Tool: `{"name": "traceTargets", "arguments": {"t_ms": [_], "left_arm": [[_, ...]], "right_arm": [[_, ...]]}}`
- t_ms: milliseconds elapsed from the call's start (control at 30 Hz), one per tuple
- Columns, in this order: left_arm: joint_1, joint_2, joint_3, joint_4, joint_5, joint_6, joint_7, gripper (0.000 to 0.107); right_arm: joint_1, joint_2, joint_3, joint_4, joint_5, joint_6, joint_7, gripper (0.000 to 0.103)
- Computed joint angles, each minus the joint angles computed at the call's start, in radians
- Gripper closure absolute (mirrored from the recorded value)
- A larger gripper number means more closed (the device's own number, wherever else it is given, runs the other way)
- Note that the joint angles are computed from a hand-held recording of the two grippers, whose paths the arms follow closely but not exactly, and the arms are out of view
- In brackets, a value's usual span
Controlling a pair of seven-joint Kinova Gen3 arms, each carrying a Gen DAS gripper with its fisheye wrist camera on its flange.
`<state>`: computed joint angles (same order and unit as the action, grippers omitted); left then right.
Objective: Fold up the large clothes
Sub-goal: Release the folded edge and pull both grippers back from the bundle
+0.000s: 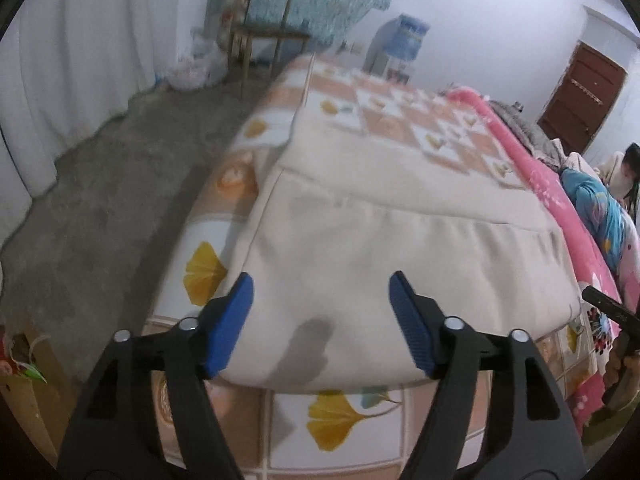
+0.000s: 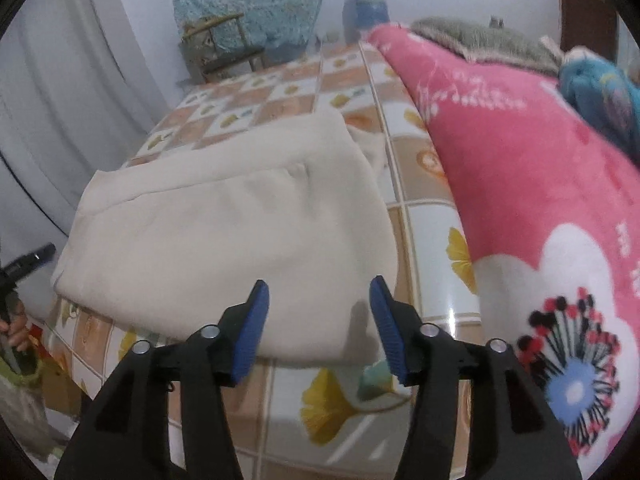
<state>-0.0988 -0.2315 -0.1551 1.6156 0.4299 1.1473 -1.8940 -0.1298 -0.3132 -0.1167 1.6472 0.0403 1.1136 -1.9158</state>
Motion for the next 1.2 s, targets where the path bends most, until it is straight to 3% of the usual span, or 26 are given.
{"name": "traceTargets", "arguments": {"t_ms": [200, 300, 467, 600, 767, 933, 1067, 1200], "left_arm": [[0.05, -0.107, 0.064, 0.034, -0.053, -0.018, 0.063, 0.021], [0.065, -0.153, 0.118, 0.057, -0.109, -0.03, 0.146, 0.018], [0.096, -0.201, 0.183, 0.063, -0.197, -0.017, 0.257, 0.017], [0.119, -0.234, 0.218, 0.072, -0.254, -0.033, 0.309, 0.015], [0.134, -0.258, 0.287, 0.057, -0.318, -0.025, 0.375, 0.014], [0.102, -0.269, 0.405, 0.041, -0.422, -0.009, 0.471, 0.013], [0.102, -0.269, 0.436, 0.038, -0.45, -0.003, 0.541, 0.013], [0.067, -0.237, 0.51, 0.006, -0.515, 0.055, 0.631, 0.013]], "right_arm": [[-0.018, -0.03, -0.137, 0.006, 0.087, 0.003, -0.084, 0.027], [-0.035, -0.044, -0.212, 0.01, 0.135, 0.006, -0.143, 0.024], [-0.064, -0.085, -0.252, 0.033, 0.129, -0.034, -0.222, 0.014], [-0.014, -0.092, -0.377, 0.016, 0.218, -0.005, -0.339, 0.011], [0.033, -0.127, -0.479, 0.023, 0.307, 0.002, -0.457, 0.007], [0.063, -0.177, -0.506, 0.038, 0.307, -0.018, -0.495, 0.007], [0.084, -0.172, -0.52, 0.013, 0.285, 0.024, -0.473, 0.007], [0.083, -0.149, -0.501, -0.007, 0.254, 0.078, -0.472, 0.007]]}}
